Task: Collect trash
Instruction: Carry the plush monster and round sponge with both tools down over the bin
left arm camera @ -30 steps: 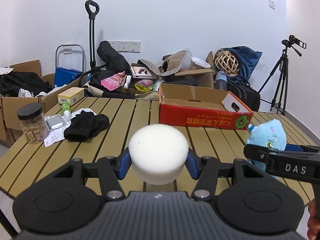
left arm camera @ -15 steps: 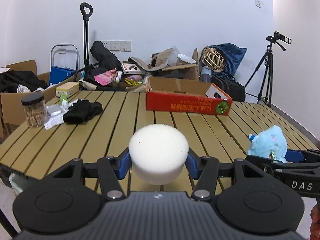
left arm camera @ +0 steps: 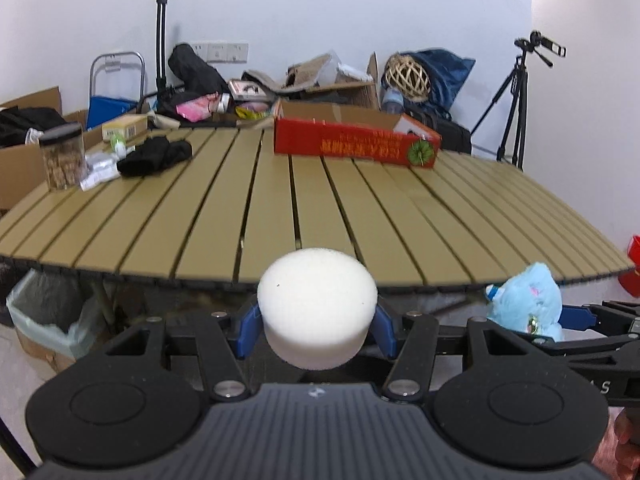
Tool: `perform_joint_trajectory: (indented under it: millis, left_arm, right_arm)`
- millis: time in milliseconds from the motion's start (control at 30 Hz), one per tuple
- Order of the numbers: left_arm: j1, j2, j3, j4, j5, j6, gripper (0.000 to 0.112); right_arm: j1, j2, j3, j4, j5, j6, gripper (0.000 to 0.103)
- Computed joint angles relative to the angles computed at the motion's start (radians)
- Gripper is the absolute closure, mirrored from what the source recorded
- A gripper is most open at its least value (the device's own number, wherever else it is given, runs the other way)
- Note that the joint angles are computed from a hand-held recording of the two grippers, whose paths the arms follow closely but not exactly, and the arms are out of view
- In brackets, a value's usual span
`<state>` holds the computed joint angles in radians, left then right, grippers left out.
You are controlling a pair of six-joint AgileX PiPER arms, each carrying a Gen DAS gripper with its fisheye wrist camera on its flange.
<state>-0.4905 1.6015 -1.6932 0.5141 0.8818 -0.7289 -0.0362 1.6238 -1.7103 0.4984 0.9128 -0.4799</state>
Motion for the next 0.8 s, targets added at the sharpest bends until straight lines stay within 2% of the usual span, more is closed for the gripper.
perform_joint_trajectory:
  millis: [367,800]
  left_arm:
    - [-0.063,-0.057,0.201,0.017,-0.019,-0.072,0.056]
    - [-0.054,-0.083,0.376,-0.027,-0.088,-0.114,0.056]
  right_arm:
    - [-0.02,-0.057,0.233,-0.018,-0.005,-0.052,0.027]
    - [0.021,-0.023,0.353,-0.073,-0.034,-0.04,0.028]
